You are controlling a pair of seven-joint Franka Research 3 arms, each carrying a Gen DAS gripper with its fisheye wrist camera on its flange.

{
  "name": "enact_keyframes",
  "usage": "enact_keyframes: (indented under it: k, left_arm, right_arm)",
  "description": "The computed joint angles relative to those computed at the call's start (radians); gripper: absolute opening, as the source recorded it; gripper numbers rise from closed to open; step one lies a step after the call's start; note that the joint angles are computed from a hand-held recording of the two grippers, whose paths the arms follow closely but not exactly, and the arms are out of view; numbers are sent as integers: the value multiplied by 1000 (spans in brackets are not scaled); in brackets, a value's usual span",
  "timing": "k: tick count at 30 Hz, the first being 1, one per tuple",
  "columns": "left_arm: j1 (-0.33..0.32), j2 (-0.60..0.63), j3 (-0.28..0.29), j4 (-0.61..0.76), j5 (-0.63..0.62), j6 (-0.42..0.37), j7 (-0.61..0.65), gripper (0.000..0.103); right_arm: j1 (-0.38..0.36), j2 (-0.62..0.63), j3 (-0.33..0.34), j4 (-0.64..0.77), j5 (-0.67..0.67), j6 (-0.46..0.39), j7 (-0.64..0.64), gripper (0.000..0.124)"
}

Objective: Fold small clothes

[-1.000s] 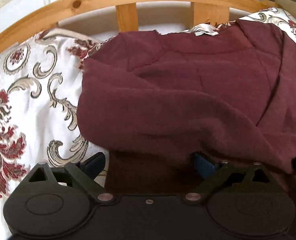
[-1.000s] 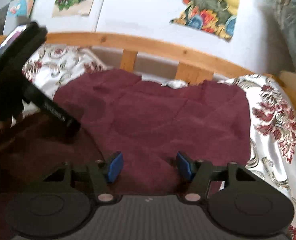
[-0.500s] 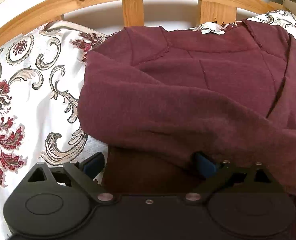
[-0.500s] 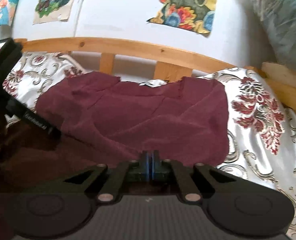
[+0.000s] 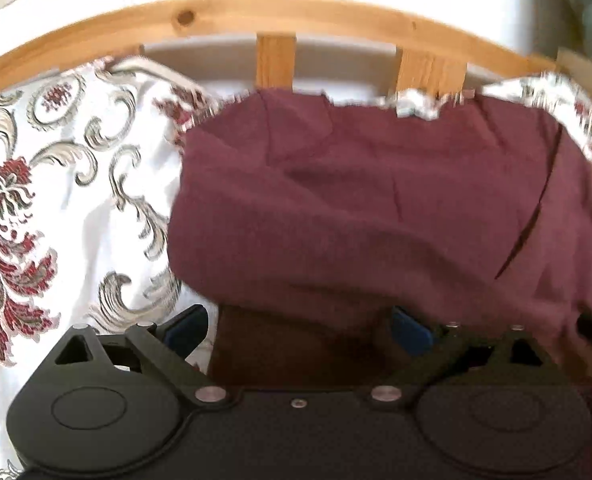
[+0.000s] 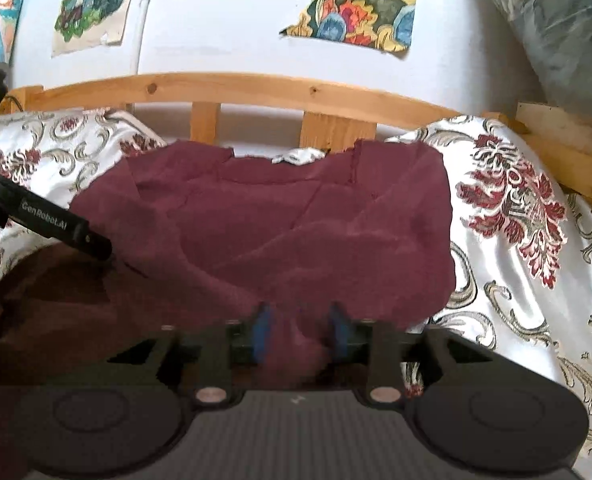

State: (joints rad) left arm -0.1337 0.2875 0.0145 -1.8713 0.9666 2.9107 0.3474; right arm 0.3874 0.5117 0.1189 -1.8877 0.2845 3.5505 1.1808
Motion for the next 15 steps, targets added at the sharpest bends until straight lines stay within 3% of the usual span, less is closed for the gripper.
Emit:
enact_keyframes:
  k: [2,5,9,15]
  left_arm:
    - [-6,6,10,15,17,-2,-29,99]
    - [9,42,-16,64,-52,-48,48,98]
    - [3,105,-43,152,-159,-188,198,100]
    - [-8,90,-21,122,-180,-161,174,99]
  right_arm:
    - [-11,-2,12,-3,-14,6,8,50]
    - [-19,-3,21,-6,-30,8,14,56]
    - [-32,-5,32,-12,-50,3,29,60]
    - [-51,-14,43,-26,-70,10,55,71]
